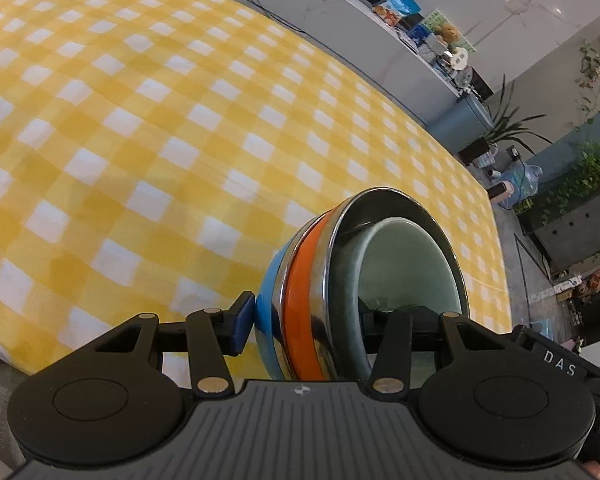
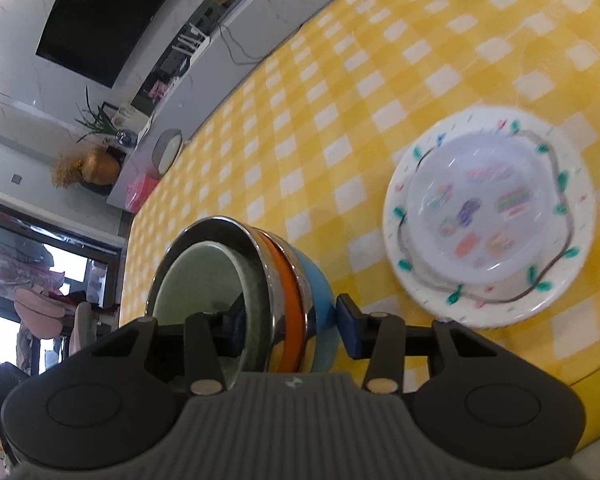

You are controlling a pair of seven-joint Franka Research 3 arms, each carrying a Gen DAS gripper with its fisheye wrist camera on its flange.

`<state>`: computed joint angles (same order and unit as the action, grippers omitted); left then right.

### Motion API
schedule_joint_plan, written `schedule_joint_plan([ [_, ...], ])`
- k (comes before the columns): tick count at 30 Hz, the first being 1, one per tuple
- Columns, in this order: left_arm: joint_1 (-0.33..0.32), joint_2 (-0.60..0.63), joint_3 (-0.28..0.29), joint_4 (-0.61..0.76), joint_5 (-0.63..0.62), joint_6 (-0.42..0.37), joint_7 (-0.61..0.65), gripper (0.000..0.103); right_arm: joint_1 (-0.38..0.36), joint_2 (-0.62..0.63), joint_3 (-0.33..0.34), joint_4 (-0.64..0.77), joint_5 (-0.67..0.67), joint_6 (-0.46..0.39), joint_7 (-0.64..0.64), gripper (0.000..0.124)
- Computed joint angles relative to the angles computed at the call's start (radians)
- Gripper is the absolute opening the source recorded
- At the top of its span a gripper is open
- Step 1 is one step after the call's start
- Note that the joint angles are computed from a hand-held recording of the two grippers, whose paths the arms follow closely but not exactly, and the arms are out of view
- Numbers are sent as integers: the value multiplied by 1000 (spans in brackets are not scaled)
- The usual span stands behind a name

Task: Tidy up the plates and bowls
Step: 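Carry the bowl stack with both grippers and lower it onto the plate stack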

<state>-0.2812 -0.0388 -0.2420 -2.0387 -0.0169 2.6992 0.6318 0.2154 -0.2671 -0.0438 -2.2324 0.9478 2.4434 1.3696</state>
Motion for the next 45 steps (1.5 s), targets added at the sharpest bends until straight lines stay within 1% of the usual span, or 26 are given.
schedule_joint_plan([
  [7,-18,87,-18,129,61,-38,-43,53,-38,-22,-39,13,-7,-28,-9,40],
  [12,-38,172,-31,242,84,-66,-52,53,-73,-28,-65,29,-14,-53,-28,39],
  [17,-59,262,-42,352,81,-105,-41,53,-110,-26,-78,34,-32,-56,-27,39],
  [24,-95,358,-40,478,113,-175,-42,53,-145,-4,-97,42,-16,-74,-43,39],
  [29,-109,385,-34,512,128,-211,-52,53,-159,11,-102,39,14,-94,-58,39],
  [35,-124,403,-28,540,150,-236,-62,53,-174,42,-97,54,26,-105,-66,39],
  [39,-123,406,-29,538,157,-219,-55,53,-177,38,-89,46,41,-85,-83,39],
  [43,-109,405,-40,515,125,-175,-36,53,-172,14,-80,23,30,-39,-102,39],
  [45,-112,410,-38,523,128,-180,-32,53,-168,12,-81,20,24,-33,-107,39],
])
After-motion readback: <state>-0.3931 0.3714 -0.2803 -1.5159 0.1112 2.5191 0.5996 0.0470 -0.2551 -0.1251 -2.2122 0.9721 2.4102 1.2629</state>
